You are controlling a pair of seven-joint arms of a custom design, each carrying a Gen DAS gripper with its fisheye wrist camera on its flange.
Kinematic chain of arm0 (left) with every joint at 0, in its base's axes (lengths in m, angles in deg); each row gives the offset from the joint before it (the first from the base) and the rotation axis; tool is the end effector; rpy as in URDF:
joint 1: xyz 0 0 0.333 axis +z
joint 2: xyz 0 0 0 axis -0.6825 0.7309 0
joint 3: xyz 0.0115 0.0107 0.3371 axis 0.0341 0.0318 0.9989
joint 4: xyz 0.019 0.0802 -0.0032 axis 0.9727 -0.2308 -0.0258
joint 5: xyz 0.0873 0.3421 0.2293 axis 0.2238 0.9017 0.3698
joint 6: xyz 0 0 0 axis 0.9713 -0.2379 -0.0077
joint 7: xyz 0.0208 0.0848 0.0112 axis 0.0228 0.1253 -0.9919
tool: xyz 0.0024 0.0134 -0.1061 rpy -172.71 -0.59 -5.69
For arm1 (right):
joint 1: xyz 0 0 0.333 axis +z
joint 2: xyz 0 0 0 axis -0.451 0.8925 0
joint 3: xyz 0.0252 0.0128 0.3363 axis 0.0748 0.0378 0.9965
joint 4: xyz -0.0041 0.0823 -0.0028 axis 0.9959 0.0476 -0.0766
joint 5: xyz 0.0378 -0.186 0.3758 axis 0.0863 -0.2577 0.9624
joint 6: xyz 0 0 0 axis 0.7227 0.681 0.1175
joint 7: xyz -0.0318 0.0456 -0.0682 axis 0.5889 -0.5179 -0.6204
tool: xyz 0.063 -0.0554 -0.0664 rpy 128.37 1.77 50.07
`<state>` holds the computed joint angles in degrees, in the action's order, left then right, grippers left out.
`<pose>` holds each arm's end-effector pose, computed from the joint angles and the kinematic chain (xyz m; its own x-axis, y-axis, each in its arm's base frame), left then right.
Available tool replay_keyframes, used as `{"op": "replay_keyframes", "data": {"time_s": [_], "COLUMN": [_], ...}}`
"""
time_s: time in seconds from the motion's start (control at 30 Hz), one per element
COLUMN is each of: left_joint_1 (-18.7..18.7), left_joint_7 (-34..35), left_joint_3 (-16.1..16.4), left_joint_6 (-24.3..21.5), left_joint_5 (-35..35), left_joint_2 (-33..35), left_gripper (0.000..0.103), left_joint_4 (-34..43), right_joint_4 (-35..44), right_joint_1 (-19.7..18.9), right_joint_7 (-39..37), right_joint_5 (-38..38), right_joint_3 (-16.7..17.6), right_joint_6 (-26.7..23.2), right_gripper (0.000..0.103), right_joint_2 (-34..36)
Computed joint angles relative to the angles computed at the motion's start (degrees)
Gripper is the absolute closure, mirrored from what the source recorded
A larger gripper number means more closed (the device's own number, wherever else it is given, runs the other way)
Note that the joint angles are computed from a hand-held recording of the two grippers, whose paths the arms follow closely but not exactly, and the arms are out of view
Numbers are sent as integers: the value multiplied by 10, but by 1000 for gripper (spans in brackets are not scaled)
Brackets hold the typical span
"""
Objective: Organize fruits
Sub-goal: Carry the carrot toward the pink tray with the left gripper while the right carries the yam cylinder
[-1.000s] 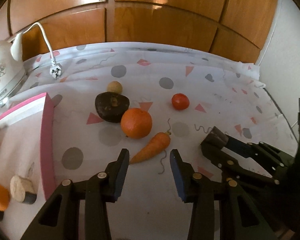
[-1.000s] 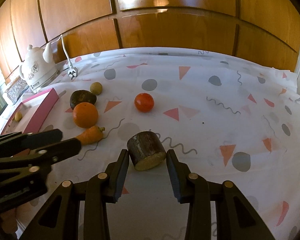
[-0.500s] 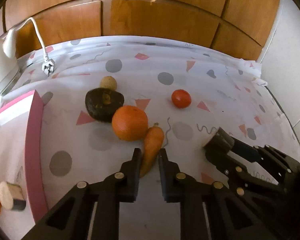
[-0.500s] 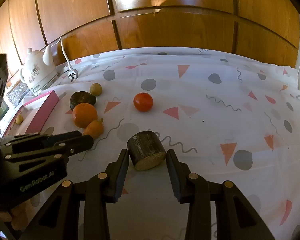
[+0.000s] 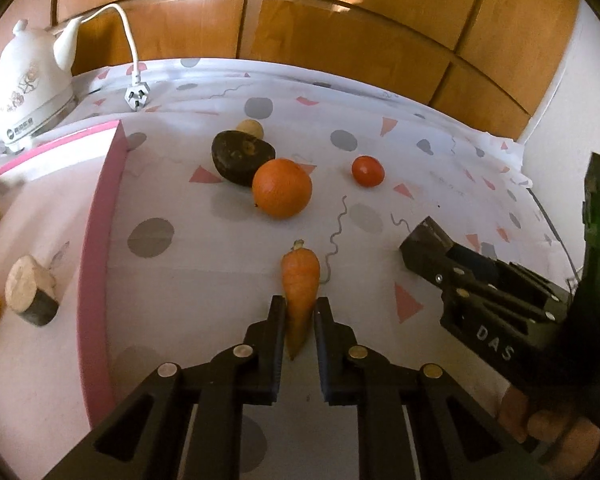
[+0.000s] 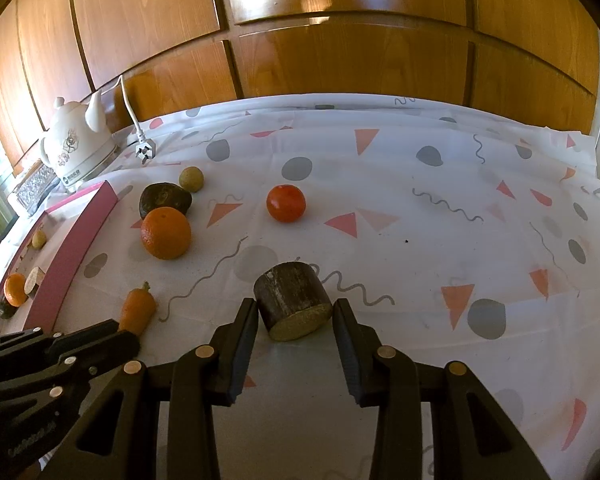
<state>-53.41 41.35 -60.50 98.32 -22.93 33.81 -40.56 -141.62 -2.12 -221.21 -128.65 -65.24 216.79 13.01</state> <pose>0.6050 -0.3731 0.2561 -0.6513 -0.7290 0.2109 -0.6811 0.4390 -0.5859 0.5163 0.2739 0.2461 -0.3968 -0.9123 -0.1013 -0.6285 0.3505 -0.6944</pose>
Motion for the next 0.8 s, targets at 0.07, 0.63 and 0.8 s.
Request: {"op": "replay_keyframes", "data": {"time_s": [0.07, 0.63, 0.8], "left_joint_1": [0, -13, 14], "left_joint_7": [-3, -20, -10], "left_joint_3": [0, 15, -9], "left_joint_6": [-2, 14, 29], "left_joint_5": [-1, 4, 3], "left_joint_2": [5, -7, -24], "left_gripper": [88, 89, 89], "left_joint_4": [7, -5, -32], "right_joint_4": [0, 4, 4], "right_joint_1": [0, 3, 4], "right_joint_7": [0, -14, -12], "right_joint_5": [0, 19, 17], "right_joint_3": [0, -4, -5], "right_joint_6": [0, 2, 3], "right_gripper": [64, 65, 65], "right_joint_2": [0, 8, 8]}}
